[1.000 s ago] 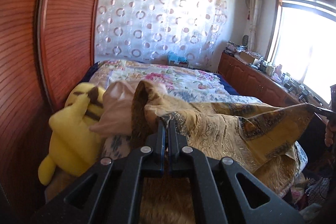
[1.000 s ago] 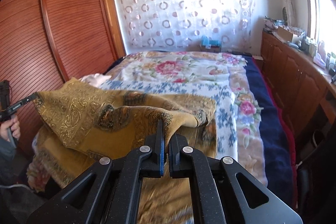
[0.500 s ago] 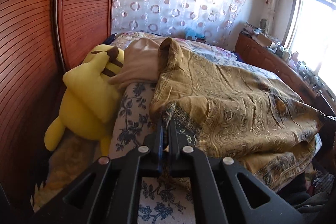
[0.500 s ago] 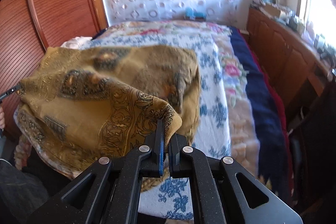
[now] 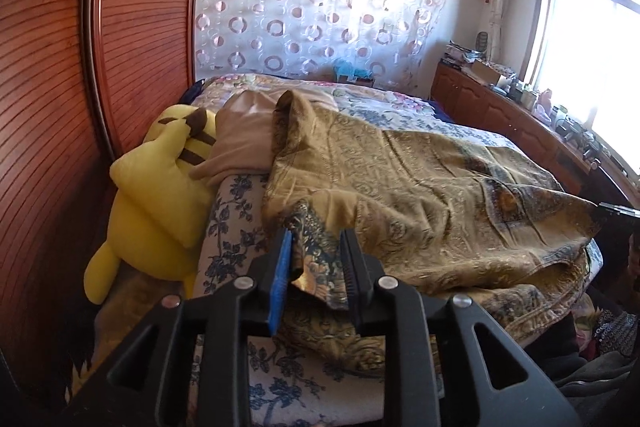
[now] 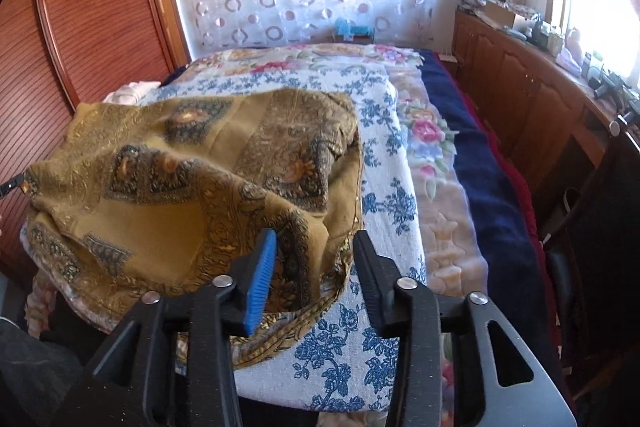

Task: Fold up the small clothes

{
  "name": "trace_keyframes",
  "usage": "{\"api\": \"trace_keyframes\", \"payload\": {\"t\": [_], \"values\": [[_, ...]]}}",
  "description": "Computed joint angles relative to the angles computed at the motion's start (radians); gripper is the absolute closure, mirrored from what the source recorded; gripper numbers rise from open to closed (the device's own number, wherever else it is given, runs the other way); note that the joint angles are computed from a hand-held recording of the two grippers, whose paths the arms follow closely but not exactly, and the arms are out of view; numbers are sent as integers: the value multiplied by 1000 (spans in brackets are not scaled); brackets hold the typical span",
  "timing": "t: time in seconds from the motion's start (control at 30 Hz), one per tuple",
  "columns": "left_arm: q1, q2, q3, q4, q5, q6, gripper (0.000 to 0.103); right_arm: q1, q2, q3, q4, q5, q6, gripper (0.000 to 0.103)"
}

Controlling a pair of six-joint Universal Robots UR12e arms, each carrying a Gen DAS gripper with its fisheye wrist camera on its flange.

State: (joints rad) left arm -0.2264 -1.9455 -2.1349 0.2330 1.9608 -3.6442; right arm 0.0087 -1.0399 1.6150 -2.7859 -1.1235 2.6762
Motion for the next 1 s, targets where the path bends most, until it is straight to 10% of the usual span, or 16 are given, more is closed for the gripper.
{"api": "trace_keyframes", "payload": {"t": [0.3,1.0], "values": [[-35,19,22,-22,55,44,77,24,-32,35,-70,76,-26,50],[-33,-75,64,-166,-42,8,76,195,24,-1,210,191,-308,48]]}}
